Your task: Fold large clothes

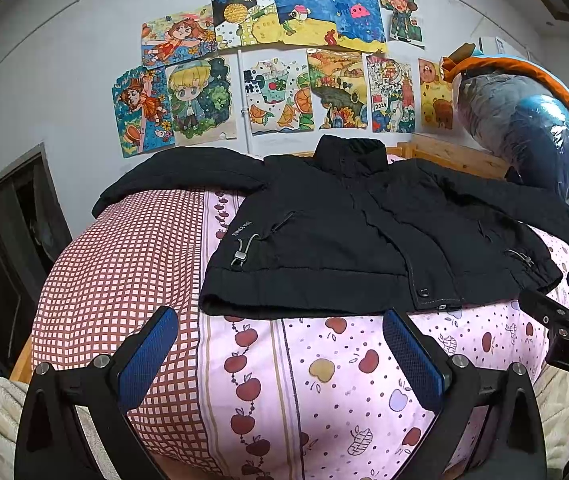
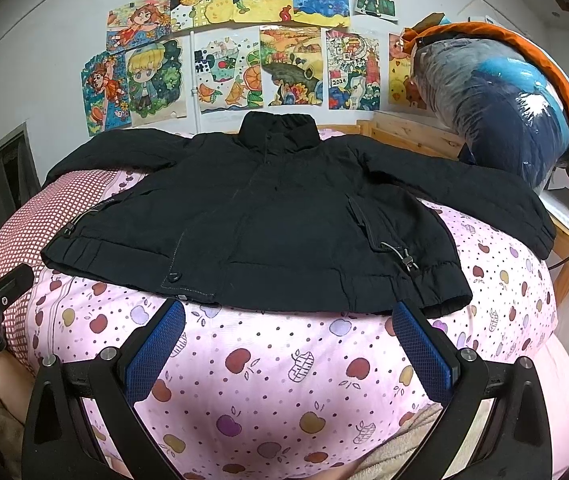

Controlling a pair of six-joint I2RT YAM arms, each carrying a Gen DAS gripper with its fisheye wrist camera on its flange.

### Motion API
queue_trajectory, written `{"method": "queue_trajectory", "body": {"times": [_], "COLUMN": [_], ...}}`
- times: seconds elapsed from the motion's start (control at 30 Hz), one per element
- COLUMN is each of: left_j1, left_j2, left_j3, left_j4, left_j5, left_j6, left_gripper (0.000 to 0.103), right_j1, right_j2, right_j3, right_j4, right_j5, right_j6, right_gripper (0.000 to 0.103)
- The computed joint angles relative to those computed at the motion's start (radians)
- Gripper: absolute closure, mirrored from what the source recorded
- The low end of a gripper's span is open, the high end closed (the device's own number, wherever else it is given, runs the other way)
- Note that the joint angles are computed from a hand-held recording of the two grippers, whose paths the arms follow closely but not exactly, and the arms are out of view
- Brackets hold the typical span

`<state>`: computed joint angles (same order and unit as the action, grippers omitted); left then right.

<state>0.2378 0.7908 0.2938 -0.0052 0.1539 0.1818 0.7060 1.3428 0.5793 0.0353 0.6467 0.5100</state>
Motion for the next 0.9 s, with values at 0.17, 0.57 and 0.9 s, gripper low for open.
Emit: {"method": "queue_trajectory", "body": {"times": [0.17, 0.57, 0.9], "left_j1": [-0.01, -0.047, -0.116], "left_j2": [-0.009, 0.019, 0.168], "left_j3": [-0.007, -0.012, 0.053], "left_j4": [-0.003, 0.017, 0.047], "left_j5": [-0.01, -0.048, -0.118], "left_j6": [-0.002, -0.006, -0.015], "left_gripper": [0.0, 0.0, 0.0], "right_j1": [-0.003, -0.017, -0.097], "right_j2": [0.004, 0.009, 0.065], "right_j3": [-0.007, -0.019, 0.011], "right_j4": [0.011, 0.032, 0.06], "right_j5": [-0.002, -0.019, -0.084], "right_j6": [0.002, -0.002, -0.01], "right_gripper": [0.001, 0.001, 0.001]}}
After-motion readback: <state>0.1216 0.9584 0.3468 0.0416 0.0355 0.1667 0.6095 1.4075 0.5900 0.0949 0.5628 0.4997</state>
